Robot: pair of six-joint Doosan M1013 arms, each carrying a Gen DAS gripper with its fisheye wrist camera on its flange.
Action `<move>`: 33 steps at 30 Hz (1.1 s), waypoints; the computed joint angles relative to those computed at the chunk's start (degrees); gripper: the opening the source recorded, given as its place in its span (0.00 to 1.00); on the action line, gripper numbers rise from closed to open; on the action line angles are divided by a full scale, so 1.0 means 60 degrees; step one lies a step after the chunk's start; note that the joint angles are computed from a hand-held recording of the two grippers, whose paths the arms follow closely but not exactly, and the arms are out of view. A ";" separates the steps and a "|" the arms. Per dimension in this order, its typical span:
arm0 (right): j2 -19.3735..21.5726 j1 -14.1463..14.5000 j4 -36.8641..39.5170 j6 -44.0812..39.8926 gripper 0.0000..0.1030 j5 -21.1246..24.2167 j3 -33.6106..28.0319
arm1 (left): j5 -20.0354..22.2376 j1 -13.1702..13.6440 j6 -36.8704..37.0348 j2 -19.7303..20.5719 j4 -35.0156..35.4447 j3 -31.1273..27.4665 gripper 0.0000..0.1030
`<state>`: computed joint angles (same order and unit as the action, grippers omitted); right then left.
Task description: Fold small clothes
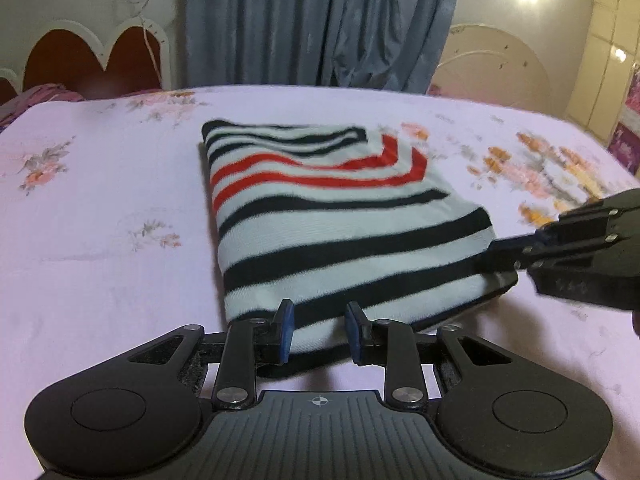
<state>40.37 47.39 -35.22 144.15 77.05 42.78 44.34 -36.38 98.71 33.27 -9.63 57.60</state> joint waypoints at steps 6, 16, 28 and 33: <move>0.0279 0.0032 -0.0173 0.0418 0.08 0.0286 -0.0098 | 0.0217 -0.0133 -0.0424 0.0170 0.0603 -0.0219 0.27; 0.0082 -0.0027 -0.0079 0.1036 0.08 -0.0066 0.0268 | 0.0005 -0.0144 -0.0505 0.0141 0.0693 -0.0087 0.27; -0.0084 0.0030 -0.0113 0.1354 0.22 -0.0094 0.0346 | 0.0299 -0.0264 -0.1142 0.0142 0.1269 -0.0241 0.27; -0.0287 0.0401 -0.1316 0.2277 0.99 0.0445 0.0703 | -0.0911 -0.0547 -0.3138 -0.0489 0.2855 0.0709 1.00</move>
